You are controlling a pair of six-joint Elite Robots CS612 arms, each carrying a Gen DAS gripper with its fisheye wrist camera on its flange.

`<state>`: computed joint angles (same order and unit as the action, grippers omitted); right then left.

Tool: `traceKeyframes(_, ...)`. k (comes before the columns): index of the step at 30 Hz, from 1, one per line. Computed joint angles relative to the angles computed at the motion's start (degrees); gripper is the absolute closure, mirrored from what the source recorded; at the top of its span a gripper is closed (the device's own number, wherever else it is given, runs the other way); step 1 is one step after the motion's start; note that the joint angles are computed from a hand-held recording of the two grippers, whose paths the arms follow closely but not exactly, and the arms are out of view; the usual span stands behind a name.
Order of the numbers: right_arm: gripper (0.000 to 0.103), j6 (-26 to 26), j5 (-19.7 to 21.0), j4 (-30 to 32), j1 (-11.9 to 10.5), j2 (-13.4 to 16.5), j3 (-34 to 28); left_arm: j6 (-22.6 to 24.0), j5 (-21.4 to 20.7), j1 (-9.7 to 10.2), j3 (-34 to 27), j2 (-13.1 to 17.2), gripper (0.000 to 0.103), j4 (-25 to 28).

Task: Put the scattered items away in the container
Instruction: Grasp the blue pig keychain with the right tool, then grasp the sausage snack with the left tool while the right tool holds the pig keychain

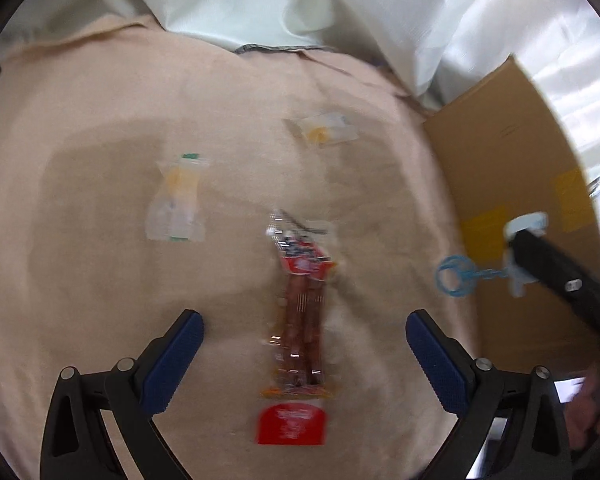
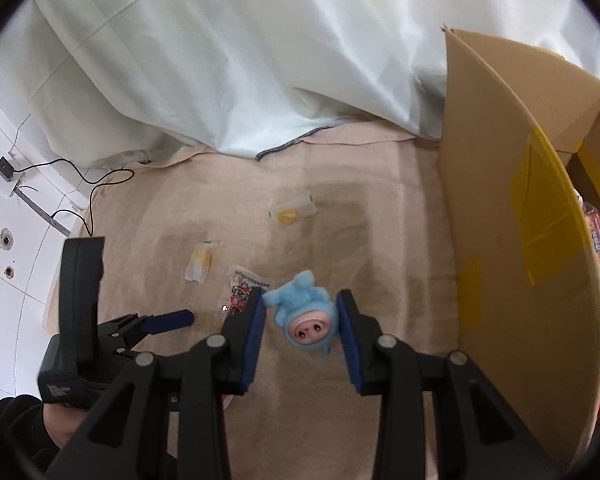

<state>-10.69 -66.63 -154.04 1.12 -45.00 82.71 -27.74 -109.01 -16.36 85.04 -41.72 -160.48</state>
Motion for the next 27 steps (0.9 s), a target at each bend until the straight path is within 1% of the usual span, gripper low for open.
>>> traceKeyframes(1, 0.063, 0.23, 0.22, -0.19, -0.06, -0.01, 0.06, -0.42, -1.73, 0.24, 0.08, 0.11, 0.013, -0.63)
traceKeyframes(2, 0.063, 0.27, 0.34, -0.31, -0.09, -0.02, 0.11, -0.50, -2.41, 0.32, 0.18, 0.14, 0.016, -0.99)
traceKeyframes(3, 0.063, 0.21, 0.26, -0.34, -0.06, 0.00, 0.07, -0.10, -2.76, 0.33, 0.30, 0.12, 0.019, -1.20)
traceKeyframes(4, 0.063, 0.25, 0.20, -0.36, -0.06, 0.02, 0.05, 0.66, -2.43, 0.19, 0.34, 0.04, 0.024, -1.06)
traceKeyframes(6, 0.063, 0.25, 0.21, -0.28, -0.04, -0.01, 0.06, 2.11, -1.93, 0.02, 0.24, 0.01, 0.027, -0.61)
traceKeyframes(8, 0.063, 0.21, 0.29, -0.50, -0.08, -0.06, 0.18, 2.85, -3.38, 0.23, 0.05, 0.21, 0.033, -0.67)
traceKeyframes(10, 0.063, 0.33, 0.25, -0.53, -0.07, -0.10, 0.24, 2.74, -4.04, 0.36, -0.35, 0.42, 0.034, -0.41)
traceKeyframes(11, 0.063, 0.28, 0.37, -0.49, -0.08, -0.14, 0.29, 2.61, -4.97, 0.52, -0.52, 0.60, 0.035, -0.61)
traceKeyframes(12, 0.063, 0.21, 0.33, -0.54, -0.07, -0.20, 0.35, 2.54, -5.71, 0.66, -0.59, 0.69, 0.039, -0.65)
traceKeyframes(13, 0.063, 0.22, 0.22, -0.72, -0.06, -0.21, 0.42, 2.72, -5.85, 0.68, -0.85, 0.77, 0.051, 0.01)
traceKeyframes(14, 0.063, 0.24, 0.29, -0.65, -0.08, -0.20, 0.39, 3.24, -5.63, 0.64, -1.14, 0.85, 0.066, 0.83)
traceKeyframes(16, 0.063, 0.43, 0.23, -0.67, -0.09, -0.12, 0.30, 5.13, -5.73, 0.55, -1.45, 0.86, 0.070, 2.33)
traceKeyframes(17, 0.064, 0.55, 0.23, -0.67, -0.10, -0.11, 0.28, 5.80, -5.51, 0.51, -1.42, 0.82, 0.074, 2.58)
traceKeyframes(19, 0.065, 0.74, 0.31, -0.84, -0.13, -0.08, 0.27, 6.58, -5.37, 0.47, -1.43, 0.72, 0.076, 3.09)
traceKeyframes(20, 0.066, 0.69, 0.26, -1.01, -0.13, -0.08, 0.27, 6.71, -5.70, 0.50, -1.40, 0.68, 0.085, 3.09)
traceKeyframes(23, 0.066, 0.44, 0.12, -1.48, -0.10, -0.12, 0.26, 9.04, -4.13, 0.08, -0.86, 0.11, 0.089, 3.13)
traceKeyframes(25, 0.069, -0.42, -0.15, -1.31, 0.01, -0.06, 0.15, 10.74, -3.18, -0.21, -0.34, -0.28, 0.091, 2.38)
traceKeyframes(27, 0.070, -1.29, -0.52, 0.99, 0.15, 0.21, -0.55, 12.14, -2.07, -0.50, -0.05, -0.71, 0.092, 2.81)
